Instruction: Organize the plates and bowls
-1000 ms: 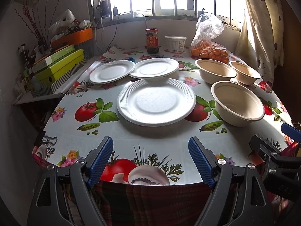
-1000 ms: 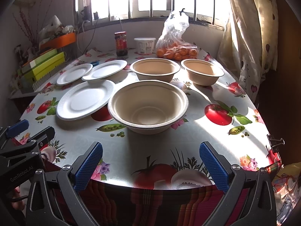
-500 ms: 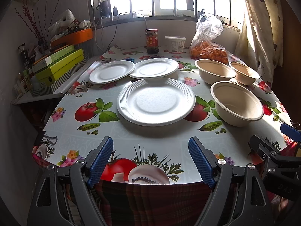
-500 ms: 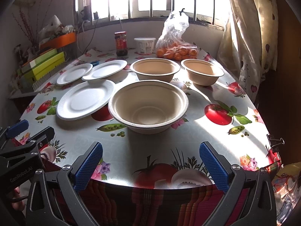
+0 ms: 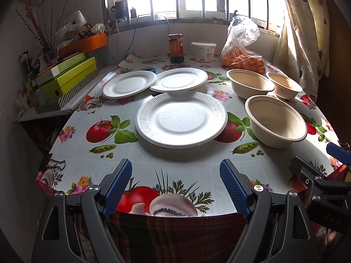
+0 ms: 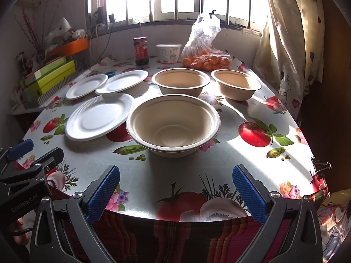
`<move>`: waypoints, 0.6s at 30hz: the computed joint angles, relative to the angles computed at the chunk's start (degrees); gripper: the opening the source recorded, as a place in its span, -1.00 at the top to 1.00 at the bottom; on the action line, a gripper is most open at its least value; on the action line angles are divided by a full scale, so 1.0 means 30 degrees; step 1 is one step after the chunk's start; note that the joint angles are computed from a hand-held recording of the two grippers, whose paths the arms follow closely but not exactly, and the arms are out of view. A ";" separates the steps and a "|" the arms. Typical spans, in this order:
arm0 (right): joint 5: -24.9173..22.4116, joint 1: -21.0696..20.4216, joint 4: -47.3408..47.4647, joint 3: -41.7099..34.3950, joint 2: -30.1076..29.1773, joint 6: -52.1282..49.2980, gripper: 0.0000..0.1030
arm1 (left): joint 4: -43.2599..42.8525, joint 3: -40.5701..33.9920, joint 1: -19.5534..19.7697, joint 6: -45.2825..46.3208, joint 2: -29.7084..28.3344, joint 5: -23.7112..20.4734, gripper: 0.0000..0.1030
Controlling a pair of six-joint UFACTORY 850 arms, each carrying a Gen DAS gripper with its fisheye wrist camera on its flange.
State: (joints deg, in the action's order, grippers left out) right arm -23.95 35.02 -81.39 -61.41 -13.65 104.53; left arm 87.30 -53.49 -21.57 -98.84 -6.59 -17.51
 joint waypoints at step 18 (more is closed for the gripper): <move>0.1513 -0.0503 -0.1726 -0.1744 -0.0019 -0.0650 -1.00 | -0.3047 -0.0975 0.1784 0.3791 0.0126 0.1218 -0.60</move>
